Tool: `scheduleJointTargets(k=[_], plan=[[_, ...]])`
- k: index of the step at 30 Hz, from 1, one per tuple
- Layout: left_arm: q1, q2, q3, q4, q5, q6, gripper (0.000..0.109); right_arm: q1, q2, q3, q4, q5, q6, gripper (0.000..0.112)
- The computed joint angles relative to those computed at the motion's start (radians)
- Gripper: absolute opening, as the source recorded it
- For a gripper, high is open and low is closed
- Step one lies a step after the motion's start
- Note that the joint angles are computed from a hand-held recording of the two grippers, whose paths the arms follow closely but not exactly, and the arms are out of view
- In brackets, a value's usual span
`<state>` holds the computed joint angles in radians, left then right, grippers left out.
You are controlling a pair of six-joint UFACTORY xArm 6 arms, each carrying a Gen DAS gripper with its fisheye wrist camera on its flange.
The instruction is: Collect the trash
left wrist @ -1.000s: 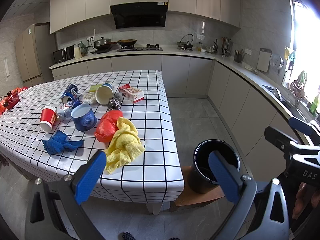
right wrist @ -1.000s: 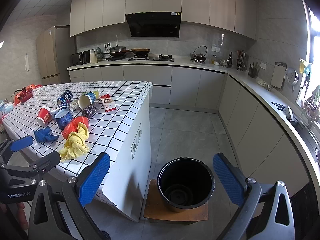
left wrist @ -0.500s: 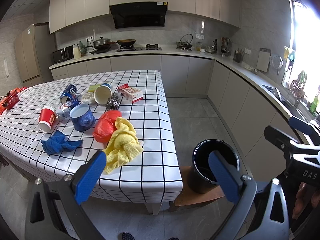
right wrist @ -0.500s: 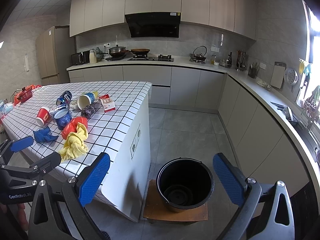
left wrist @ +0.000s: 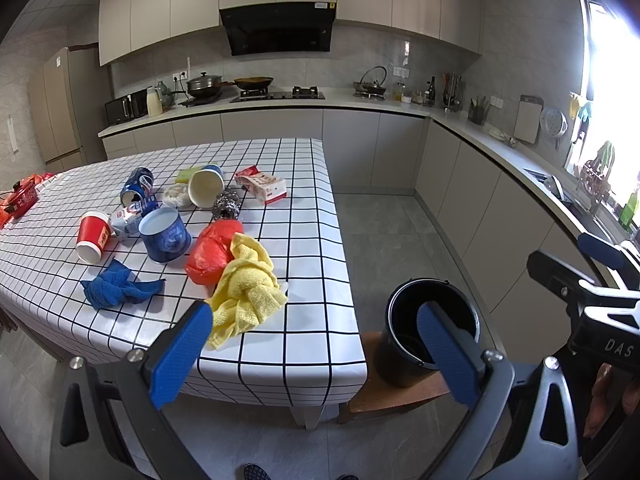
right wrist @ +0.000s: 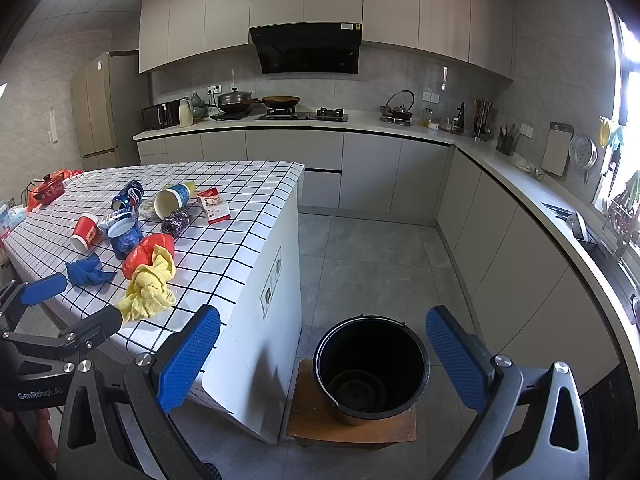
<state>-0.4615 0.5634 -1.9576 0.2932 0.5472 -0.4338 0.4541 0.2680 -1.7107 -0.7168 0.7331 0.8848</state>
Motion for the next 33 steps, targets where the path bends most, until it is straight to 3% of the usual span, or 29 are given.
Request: scheduleJointTargets(k=[14,21,33], plan=[[0.004,0.012,-0.012,-0.004,0.007,-0.004,0.103,-0.006,0.024,-0.025,0.024,0.005,-0.020,0.103],[0.028,-0.005,0.012,-0.009,0.013,-0.021,0.103,-0.020,0.055,-0.047,0.086,-0.043,-0.080,0.103],[0.094,-0.045,0.087,0.088,0.029,-0.153,0.103,-0.005,0.285,-0.326,0.246,-0.085,-0.248,0.103]])
